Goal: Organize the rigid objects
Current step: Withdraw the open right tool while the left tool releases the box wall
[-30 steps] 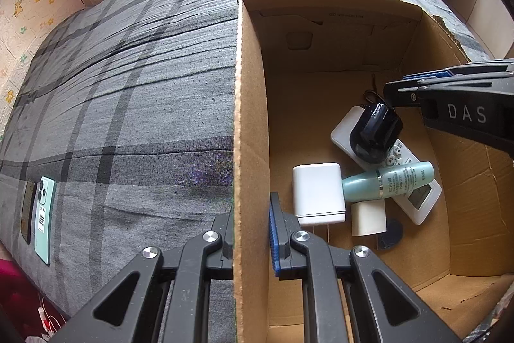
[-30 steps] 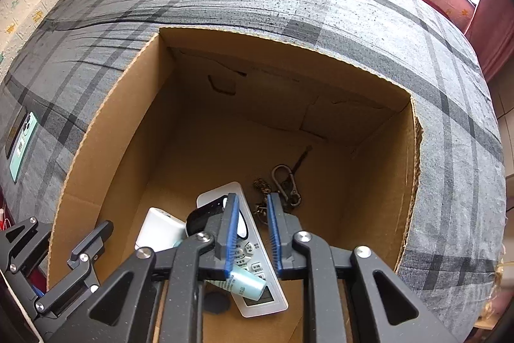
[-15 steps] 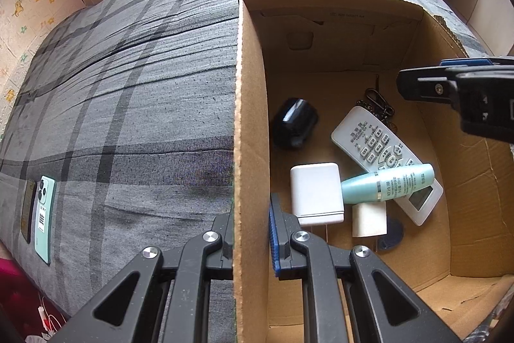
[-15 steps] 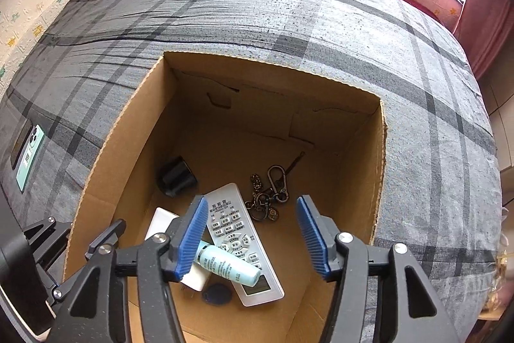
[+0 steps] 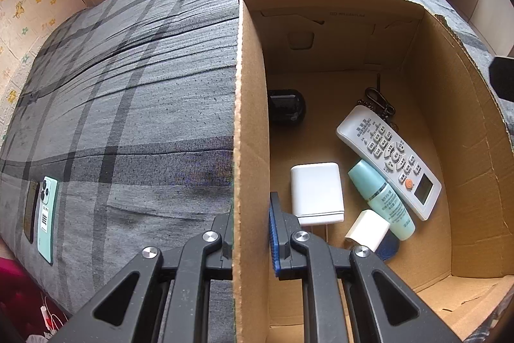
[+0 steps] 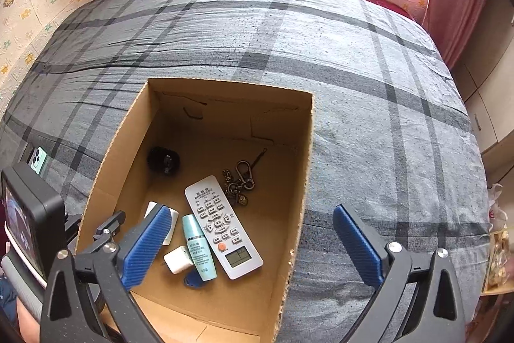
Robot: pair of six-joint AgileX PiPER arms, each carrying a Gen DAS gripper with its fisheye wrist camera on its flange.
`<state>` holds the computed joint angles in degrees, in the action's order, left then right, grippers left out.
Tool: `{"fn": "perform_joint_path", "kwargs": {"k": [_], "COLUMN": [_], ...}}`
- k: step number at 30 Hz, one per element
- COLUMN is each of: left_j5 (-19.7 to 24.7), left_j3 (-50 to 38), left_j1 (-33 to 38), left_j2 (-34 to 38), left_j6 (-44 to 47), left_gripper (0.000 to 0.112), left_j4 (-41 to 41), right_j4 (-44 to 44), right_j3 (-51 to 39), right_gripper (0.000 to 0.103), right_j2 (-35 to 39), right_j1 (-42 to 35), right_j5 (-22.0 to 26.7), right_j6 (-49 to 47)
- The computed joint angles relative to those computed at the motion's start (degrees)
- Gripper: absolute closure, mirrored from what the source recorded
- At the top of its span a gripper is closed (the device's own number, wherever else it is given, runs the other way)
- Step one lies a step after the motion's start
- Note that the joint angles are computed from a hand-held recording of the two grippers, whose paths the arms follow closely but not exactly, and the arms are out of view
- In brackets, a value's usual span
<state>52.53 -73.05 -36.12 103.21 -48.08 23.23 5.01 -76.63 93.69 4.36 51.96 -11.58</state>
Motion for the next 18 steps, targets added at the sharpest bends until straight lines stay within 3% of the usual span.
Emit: {"fn": "perform_joint_path", "kwargs": {"k": [14, 17, 18], "left_j5": [2.56, 5.22, 6.00], "left_j3": [-1.67, -2.92, -3.36], "left_j1": [-0.91, -1.79, -1.90], "left_j2": [0.62, 0.60, 0.31], "left_j6": [-0.19, -0.99, -0.72], "left_gripper": [0.095, 0.078, 0.067], "left_j4": [0.78, 2.11, 1.97], "right_j4": [3.24, 4.15, 4.57], "right_j3": [3.40, 3.64, 3.81], "right_gripper": [0.000, 0.000, 0.000], "right_j2": [-8.02, -8.56, -8.79], "right_j1": [-5.84, -6.60, -6.83], "right_j5": [3.68, 4.19, 4.17], "right_j6": [-2.92, -3.78, -4.05]}}
